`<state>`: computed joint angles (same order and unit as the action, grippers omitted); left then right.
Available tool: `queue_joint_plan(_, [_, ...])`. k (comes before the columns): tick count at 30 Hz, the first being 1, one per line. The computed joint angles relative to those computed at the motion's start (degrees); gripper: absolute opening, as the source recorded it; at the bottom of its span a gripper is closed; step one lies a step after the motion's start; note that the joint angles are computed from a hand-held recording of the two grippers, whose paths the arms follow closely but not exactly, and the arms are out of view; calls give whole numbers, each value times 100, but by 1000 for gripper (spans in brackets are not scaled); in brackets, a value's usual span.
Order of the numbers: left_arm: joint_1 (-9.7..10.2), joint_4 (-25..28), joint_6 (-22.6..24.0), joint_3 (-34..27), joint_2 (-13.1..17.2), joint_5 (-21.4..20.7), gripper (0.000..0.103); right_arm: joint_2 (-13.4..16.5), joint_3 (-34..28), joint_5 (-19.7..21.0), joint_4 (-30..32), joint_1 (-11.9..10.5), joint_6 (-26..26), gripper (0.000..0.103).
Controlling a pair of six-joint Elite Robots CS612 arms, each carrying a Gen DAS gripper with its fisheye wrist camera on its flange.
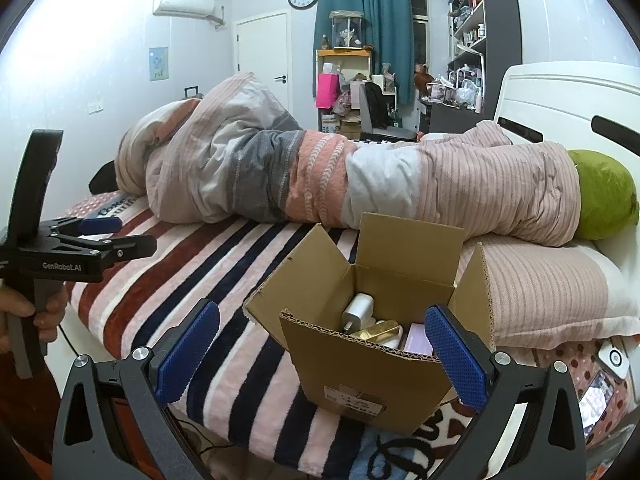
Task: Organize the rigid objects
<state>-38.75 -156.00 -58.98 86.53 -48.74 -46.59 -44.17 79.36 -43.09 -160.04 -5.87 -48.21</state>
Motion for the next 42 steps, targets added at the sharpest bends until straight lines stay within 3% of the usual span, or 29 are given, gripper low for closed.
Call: queue_joint_plan(42, [-28,67,-33,-37,30,63,102,-29,45,50,202,46,-71,103])
